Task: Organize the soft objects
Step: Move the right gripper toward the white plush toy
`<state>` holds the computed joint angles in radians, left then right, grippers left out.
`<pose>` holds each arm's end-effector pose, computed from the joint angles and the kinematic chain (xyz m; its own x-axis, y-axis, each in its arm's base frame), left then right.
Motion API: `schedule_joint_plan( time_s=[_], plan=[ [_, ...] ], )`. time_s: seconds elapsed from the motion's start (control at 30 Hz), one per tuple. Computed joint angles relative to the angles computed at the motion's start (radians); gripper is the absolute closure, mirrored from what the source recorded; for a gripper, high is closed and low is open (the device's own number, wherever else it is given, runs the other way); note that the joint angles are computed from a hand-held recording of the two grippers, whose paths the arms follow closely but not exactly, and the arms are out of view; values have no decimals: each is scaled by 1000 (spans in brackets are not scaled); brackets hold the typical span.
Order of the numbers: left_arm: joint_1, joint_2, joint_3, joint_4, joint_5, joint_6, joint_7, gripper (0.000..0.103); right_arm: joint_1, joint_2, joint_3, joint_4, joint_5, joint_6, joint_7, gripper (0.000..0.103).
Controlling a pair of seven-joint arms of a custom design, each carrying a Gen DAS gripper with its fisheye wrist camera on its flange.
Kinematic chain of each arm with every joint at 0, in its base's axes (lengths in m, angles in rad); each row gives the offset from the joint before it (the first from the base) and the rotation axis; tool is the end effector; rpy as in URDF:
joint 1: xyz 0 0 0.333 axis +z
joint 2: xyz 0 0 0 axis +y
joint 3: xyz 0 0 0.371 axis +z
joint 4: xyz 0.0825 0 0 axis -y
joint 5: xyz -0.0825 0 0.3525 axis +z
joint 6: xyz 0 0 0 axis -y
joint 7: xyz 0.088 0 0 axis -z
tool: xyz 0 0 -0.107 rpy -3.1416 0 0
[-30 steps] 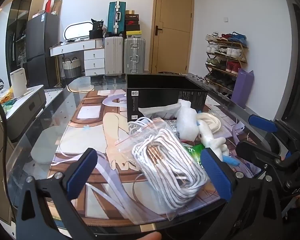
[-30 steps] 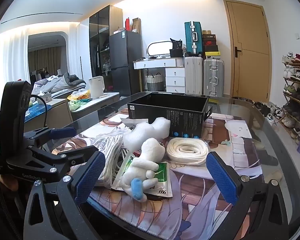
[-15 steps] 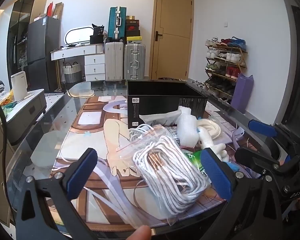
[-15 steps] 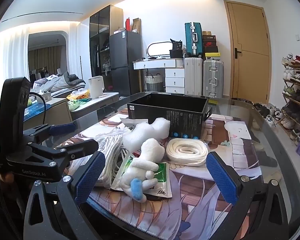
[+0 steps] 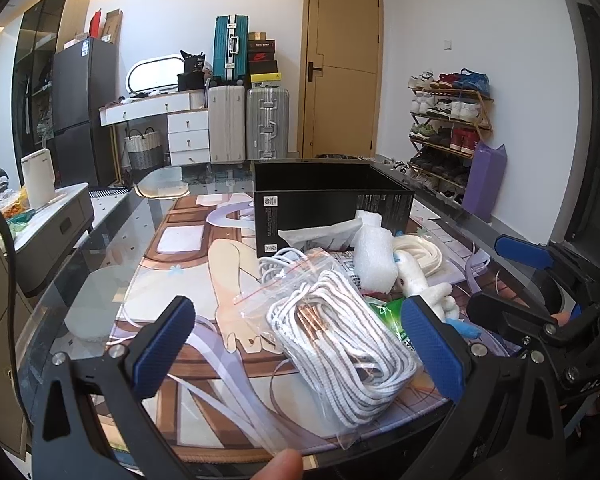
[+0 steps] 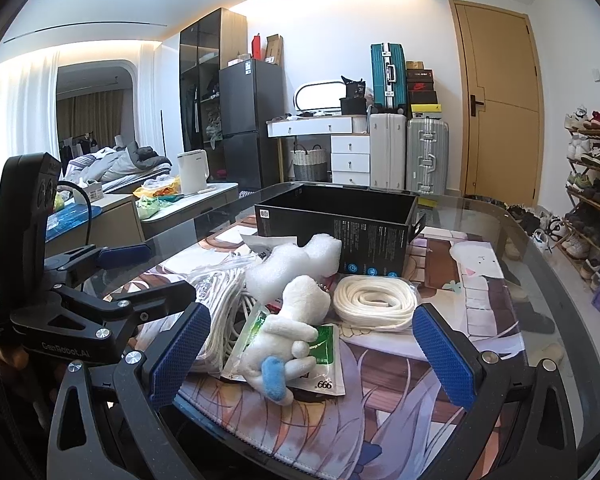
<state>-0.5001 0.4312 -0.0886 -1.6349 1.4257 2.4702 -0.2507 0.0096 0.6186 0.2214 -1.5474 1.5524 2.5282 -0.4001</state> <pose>0.5879 -0.3821 0.4761 0.1932 -0.9797 0.0535 -0.4554 -0.1378 -0.8796 0.7243 0.1223 0.3875 0.7941 -0.6057 -0.0509 -0.2696 -0.2759 -0.9226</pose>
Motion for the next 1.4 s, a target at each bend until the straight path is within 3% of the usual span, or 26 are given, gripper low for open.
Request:
schedule_joint_plan(
  time_s=[0.53,1.13,1.4],
  plan=[
    [2,3,4,-1,21,42,18,0,3,-16,-5,-19,36,-3,-51,0],
    [6,-7,-2,-16,34,2,-18,0,5,5,0,7,-59,-12,48,0],
    [14,-11,-4,-23,30,6,-21,0,19,19,1,32,-113,30,99,0]
  ],
)
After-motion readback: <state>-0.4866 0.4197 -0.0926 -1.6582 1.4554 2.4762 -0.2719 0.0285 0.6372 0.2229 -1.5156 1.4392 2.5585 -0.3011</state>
